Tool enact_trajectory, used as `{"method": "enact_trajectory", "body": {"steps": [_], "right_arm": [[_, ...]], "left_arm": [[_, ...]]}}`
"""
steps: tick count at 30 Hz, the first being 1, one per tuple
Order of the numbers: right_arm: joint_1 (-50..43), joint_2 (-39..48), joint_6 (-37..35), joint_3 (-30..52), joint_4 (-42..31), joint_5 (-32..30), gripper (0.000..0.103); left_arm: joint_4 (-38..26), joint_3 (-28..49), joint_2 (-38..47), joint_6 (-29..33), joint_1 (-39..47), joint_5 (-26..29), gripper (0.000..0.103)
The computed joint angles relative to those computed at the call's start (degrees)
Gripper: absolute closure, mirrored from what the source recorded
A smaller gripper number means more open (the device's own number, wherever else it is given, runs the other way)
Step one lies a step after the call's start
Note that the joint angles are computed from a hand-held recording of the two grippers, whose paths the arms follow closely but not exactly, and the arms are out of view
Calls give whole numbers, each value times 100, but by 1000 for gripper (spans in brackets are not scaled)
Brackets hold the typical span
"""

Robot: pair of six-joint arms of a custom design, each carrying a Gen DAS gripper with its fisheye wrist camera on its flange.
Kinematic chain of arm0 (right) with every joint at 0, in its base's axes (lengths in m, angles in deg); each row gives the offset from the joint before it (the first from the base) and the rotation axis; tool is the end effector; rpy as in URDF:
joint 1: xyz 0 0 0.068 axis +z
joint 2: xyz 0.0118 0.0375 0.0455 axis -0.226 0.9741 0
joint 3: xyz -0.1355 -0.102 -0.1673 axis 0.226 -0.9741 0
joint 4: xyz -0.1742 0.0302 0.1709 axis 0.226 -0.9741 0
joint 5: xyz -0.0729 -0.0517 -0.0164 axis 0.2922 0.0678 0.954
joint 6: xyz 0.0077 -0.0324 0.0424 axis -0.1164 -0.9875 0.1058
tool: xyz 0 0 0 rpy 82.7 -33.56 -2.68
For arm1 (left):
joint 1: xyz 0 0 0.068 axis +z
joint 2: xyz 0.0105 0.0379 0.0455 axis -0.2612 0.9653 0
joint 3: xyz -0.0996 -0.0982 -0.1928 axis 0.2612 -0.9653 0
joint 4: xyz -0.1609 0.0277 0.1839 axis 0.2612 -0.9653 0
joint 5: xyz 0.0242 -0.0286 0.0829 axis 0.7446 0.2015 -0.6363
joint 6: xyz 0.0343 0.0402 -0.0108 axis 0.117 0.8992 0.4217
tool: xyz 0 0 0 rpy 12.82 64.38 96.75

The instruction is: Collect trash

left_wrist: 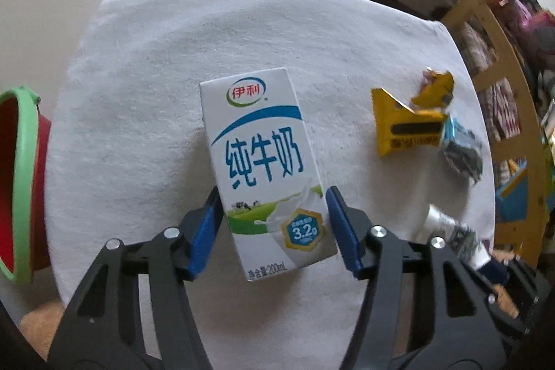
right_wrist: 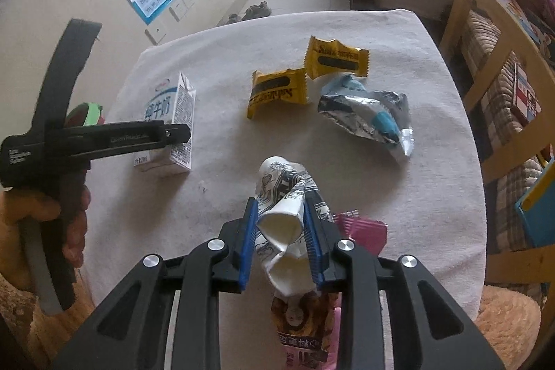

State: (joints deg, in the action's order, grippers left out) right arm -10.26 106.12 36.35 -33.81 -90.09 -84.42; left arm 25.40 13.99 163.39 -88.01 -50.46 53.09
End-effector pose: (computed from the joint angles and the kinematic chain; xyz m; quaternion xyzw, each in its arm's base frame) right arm 0.1777 0.0180 0.1829 -0.0789 0.9694 0.1276 0.1944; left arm 0.2737 -0.1911 0.1451 -0.0149 0.9890 -0.0576 0.1351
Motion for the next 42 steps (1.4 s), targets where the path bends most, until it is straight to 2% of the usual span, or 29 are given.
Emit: {"method": "enact_trajectory", "body": {"steps": [3,8,15,20,22,26,29,33,35,38,42], "right_arm": [[26,31,8,43,-16,-40,76],[327,107,133,95,12,14,76],[926,202,401,210,8,-67,77],[1200,339,471,191,33,-1,75],[1109,373,410,213,-4,-72,74],[720,283,281,306,-73,-169,65],[419,413,140,471,-53,-113,64],[306,1104,66,970,379,184,64],[305,1600,148,1246,629,270,49],[323,2510,453,1741,946,172,46],[453,3279,603,2223,1102,410,40]], "left_arm": [[82,-533,-525,109,-41,24,47],[-54,-1815,-1864,228,-323,-280,47],[-417,-2969,-3320,-318,-293,-421,46],[-405,-3158,-3535,-442,-133,-408,46],[-377,-3191,-3619,-424,-105,-396,46],[-420,-3213,-3834,-347,-25,-433,45],[-295,-3139,-3622,-376,-21,-420,45],[-216,-3143,-3449,-381,-23,-418,45],[-171,-3117,-3345,-375,-41,-422,45],[-137,-3107,-3289,-356,-64,-413,46],[-183,-3195,-3428,-380,-39,-409,46]]}}
